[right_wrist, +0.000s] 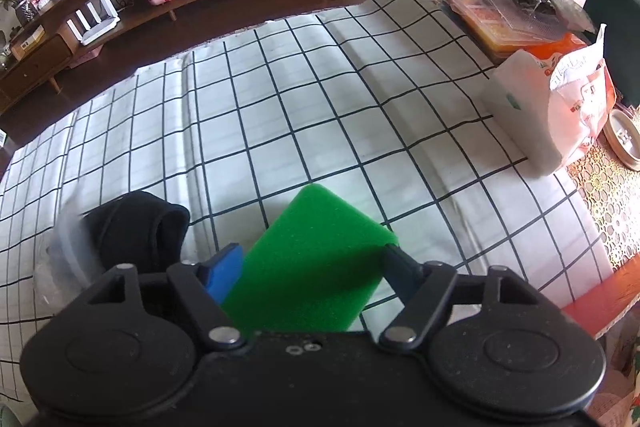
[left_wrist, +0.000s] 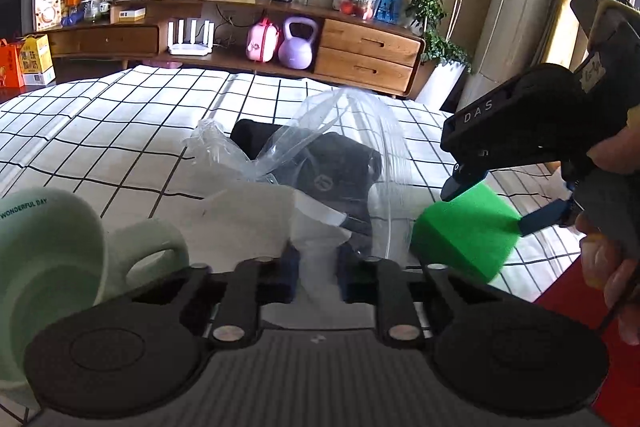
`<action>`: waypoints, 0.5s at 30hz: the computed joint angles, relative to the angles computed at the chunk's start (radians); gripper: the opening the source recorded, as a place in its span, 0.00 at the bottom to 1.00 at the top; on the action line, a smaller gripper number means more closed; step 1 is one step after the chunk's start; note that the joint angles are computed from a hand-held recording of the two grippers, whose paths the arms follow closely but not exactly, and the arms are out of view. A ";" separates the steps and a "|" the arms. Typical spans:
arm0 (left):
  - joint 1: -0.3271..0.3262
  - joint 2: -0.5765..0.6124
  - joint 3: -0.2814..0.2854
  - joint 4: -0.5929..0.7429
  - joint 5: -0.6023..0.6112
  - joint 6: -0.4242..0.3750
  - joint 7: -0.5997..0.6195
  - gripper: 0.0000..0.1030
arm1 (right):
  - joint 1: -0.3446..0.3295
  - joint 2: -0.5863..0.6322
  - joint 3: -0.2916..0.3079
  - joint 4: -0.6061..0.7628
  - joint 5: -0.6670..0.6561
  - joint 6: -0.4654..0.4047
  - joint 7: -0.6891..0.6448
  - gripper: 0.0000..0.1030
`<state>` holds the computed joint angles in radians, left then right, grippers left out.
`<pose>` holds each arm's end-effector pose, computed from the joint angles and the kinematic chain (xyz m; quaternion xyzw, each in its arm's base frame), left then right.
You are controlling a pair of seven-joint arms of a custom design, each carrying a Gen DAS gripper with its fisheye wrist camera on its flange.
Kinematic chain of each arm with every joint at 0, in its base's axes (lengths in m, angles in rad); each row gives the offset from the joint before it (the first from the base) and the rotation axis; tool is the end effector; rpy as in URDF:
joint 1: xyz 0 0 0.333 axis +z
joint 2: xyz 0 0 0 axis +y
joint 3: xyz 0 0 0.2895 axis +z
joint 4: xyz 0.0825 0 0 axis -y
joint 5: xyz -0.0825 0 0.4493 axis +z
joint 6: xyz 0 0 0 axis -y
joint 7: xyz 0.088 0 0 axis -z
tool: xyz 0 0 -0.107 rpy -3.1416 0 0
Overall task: Organize soft objects
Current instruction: 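Grasp the green sponge with the right gripper while the left grasps the white tissue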
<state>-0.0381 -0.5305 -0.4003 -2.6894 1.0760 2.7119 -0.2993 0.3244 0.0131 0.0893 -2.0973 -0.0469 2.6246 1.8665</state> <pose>0.4177 -0.2110 0.3603 -0.7746 0.4503 -0.3060 0.3220 0.5887 0.2596 0.4115 -0.7338 0.6298 -0.1205 0.2244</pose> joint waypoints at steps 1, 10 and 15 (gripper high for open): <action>-0.003 -0.010 0.001 -0.007 0.001 0.004 -0.002 0.16 | 0.000 -0.007 0.000 -0.008 -0.016 0.009 0.010 0.50; -0.040 -0.114 -0.008 -0.065 -0.056 -0.005 0.041 0.14 | -0.007 -0.039 0.002 -0.024 0.135 -0.028 -0.130 0.25; -0.050 -0.210 -0.034 -0.119 -0.093 0.010 0.046 0.14 | -0.001 -0.044 0.011 -0.025 0.151 -0.023 -0.126 0.83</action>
<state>-0.0880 -0.7402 -0.4346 -2.8081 0.9834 2.7221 -0.2530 0.3236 -0.0311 0.0999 -2.1220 0.1044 2.6011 1.7402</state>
